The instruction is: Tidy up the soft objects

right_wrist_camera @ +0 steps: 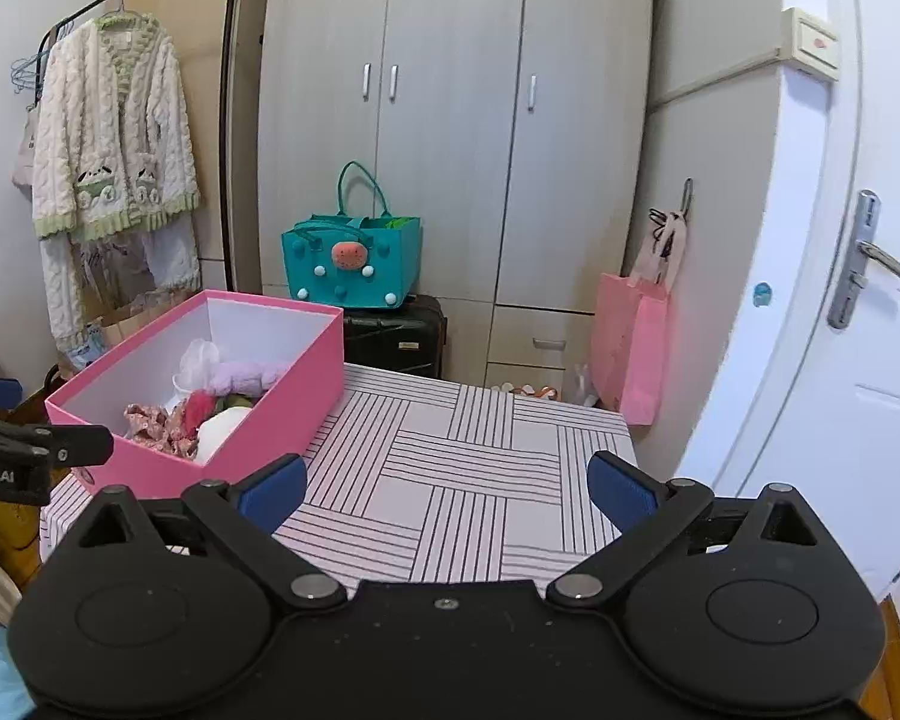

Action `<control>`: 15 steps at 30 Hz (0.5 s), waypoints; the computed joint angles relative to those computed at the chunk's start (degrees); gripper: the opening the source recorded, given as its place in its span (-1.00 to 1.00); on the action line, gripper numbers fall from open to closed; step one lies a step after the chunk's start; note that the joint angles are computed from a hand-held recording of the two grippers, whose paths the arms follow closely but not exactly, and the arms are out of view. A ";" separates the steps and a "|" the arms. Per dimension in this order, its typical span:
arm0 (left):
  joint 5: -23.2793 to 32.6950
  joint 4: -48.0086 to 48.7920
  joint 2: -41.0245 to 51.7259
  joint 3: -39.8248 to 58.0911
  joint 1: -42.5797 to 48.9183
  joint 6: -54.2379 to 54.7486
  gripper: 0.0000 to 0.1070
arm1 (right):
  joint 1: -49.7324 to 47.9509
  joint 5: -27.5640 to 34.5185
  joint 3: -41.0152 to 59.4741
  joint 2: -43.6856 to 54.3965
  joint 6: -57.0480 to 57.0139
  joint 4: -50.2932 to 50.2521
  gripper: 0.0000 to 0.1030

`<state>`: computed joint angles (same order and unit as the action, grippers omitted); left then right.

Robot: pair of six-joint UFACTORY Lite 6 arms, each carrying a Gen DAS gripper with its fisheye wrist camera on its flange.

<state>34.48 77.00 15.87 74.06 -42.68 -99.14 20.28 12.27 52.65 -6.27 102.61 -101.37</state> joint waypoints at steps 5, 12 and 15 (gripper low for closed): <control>0.99 3.21 -0.97 -2.16 -2.43 -3.17 0.93 | 0.08 0.31 -3.22 -1.90 7.42 -2.77 0.97; 4.64 9.19 -1.83 -4.98 -4.86 -11.18 0.93 | 4.69 9.73 -5.84 -2.67 5.81 2.49 0.97; 6.48 8.42 -1.37 -4.93 -4.94 -11.26 0.93 | 5.31 11.97 -7.37 -4.48 7.62 2.26 0.97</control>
